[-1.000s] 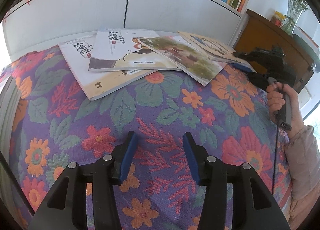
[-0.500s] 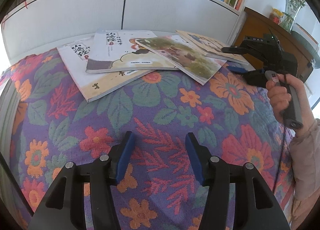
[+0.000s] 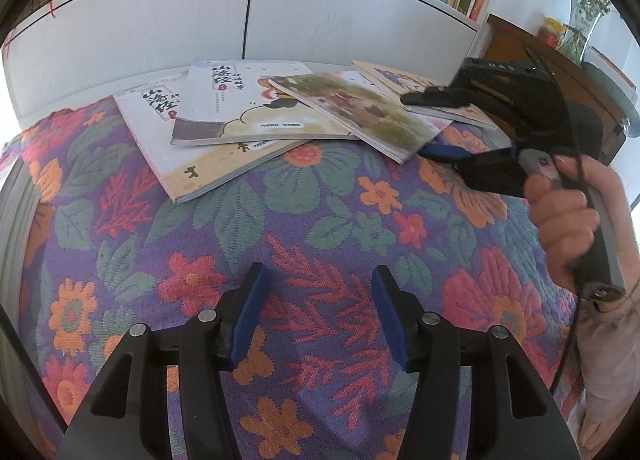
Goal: Organize books
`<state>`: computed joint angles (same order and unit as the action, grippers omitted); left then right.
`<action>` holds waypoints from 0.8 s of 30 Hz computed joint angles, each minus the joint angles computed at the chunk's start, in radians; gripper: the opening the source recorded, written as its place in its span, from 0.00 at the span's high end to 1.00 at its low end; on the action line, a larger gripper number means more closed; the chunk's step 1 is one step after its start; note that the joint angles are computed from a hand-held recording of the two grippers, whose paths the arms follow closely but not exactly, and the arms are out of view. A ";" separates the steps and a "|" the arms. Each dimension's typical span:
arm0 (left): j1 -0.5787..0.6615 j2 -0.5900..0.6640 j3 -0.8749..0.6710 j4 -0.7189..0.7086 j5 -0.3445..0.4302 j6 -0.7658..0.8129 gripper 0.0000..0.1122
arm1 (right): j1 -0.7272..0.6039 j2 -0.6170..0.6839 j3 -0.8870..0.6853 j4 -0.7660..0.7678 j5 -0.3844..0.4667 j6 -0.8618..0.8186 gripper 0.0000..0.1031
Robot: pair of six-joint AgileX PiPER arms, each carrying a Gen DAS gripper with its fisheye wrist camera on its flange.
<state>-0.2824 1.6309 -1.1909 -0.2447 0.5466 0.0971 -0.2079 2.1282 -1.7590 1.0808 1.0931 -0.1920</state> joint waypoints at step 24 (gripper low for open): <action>0.021 -0.055 -0.063 -0.014 0.112 0.019 0.50 | -0.240 -0.376 0.637 0.062 0.120 -0.424 0.94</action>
<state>-0.2616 1.5759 -1.2535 -0.2592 0.6588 0.1163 -0.4482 1.7525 -1.1223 1.1429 1.2129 -0.6157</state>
